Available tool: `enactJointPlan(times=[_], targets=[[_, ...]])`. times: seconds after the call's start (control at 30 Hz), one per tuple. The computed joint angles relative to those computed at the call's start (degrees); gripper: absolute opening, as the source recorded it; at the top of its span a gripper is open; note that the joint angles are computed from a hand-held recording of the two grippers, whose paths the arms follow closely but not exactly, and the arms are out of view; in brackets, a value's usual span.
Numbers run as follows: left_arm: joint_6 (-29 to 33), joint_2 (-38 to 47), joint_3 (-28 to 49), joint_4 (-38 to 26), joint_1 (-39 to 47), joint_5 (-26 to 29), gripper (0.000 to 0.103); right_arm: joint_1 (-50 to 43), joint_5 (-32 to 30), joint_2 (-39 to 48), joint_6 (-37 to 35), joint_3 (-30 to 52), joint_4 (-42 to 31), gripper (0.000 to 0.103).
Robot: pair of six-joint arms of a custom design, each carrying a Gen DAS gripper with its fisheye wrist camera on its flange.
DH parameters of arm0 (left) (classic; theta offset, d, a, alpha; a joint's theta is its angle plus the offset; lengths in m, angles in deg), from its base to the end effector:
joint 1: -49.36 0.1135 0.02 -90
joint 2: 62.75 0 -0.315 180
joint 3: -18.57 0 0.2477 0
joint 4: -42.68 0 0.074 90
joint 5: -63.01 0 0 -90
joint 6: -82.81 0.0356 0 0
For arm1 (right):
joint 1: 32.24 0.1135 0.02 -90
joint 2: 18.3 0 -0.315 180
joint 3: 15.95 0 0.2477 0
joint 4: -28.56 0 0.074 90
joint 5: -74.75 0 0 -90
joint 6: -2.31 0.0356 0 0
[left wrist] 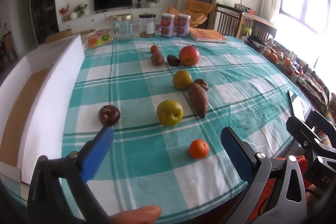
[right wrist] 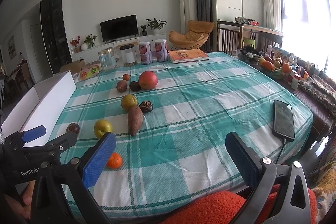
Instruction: Organize fruits
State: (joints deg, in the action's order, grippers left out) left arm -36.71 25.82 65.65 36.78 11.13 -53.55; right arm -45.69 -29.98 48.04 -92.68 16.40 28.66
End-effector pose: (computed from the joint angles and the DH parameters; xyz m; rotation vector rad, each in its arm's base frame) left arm 0.2214 -0.1542 0.1864 -0.0361 2.2896 -0.0488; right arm 0.1859 -0.0352 0.2031 0.0108 2.1417 0.0902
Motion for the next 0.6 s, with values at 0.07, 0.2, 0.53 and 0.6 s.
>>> enactJointPlan(times=[0.07, 0.2, 0.53, 0.6], targets=[[-0.80, 0.51, -0.04, -0.05, -0.69, -0.55, 0.102, 0.20, 0.16, -0.25, -0.19, -0.14, -0.04, 0.103], [-2.51, 1.37, 0.08, -0.49, -1.78, -1.20, 0.102, 0.02, 0.17, 0.03, -0.28, -0.07, 0.23, 0.103], [-2.96, -0.27, -0.47, -1.97, -0.33, 1.00, 0.102, -3.29, -1.02, 2.05, -0.58, 2.03, -0.87, 0.103], [-2.73, -0.49, -0.64, -2.40, 0.73, 2.37, 0.102, -3.26, -0.96, 2.22, -0.58, 2.31, -1.32, 0.103]])
